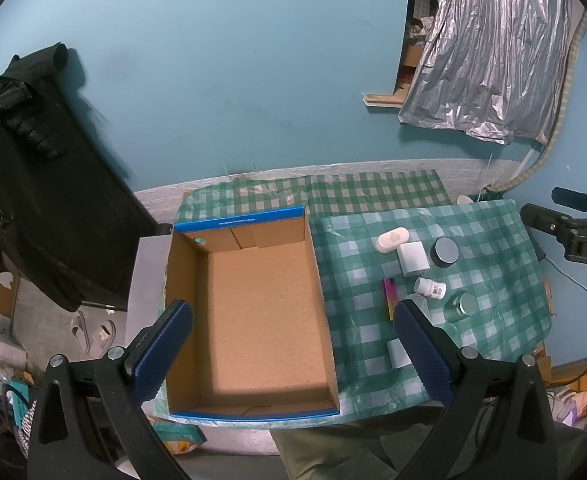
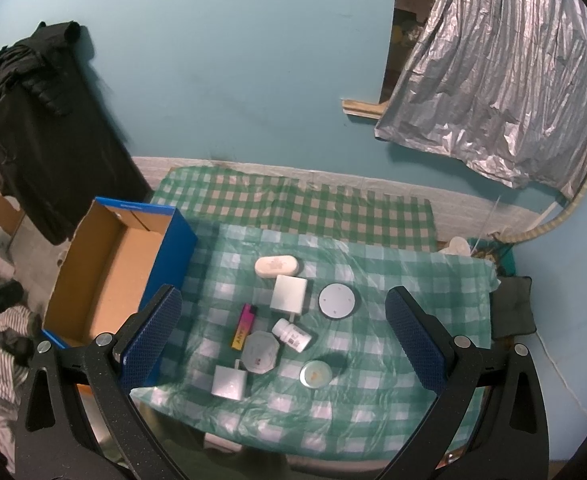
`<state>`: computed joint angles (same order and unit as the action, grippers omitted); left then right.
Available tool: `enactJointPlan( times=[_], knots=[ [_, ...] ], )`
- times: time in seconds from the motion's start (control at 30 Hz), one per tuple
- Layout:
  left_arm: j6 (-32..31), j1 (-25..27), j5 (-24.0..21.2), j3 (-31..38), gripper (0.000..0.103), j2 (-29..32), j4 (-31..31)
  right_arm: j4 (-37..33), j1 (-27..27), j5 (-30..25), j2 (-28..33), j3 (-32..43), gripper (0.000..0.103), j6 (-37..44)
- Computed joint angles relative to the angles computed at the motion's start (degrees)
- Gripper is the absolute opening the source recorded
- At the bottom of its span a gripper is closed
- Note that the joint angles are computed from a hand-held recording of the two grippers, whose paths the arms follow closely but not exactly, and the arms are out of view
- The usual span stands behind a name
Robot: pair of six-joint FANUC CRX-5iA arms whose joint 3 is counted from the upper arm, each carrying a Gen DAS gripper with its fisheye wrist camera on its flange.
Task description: Organize rigid objects
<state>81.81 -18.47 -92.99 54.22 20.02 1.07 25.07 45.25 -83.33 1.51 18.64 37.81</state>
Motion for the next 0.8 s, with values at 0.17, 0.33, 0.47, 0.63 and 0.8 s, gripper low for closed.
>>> enactJointPlan(
  times=[0.17,0.33,0.47,0.63,0.8],
  knots=[
    [0.05,0.01,0.33,-0.76,0.101,-0.40,0.05,-0.10,-0.05,-0.13,0.12,0.29,0.101,0.19],
    [-0.38,0.31,0.66,-1.63,0.101,-0.70,0.14,-0.16,-0.01,-0.38,0.37,0.83,0.101,0.21],
    [-0.65,0.95,1.11,-2.81,0.101,-1.00,0.55,-0.37,-0.16,-0.50,0.72,1.29,0.101,0.43],
    [-0.43,2.40,-0.51,-2.77,0.101,-0.06,1.20,-1.46,-0.46,-0.32,0.94,1.09,0.101,0.99],
    [-0.90,4.77,-0.93,-4.91,0.101,-0.10,2.53,-3.09,-1.80,0.50,0.11,-0.94,0.101,1.51]
  ],
)
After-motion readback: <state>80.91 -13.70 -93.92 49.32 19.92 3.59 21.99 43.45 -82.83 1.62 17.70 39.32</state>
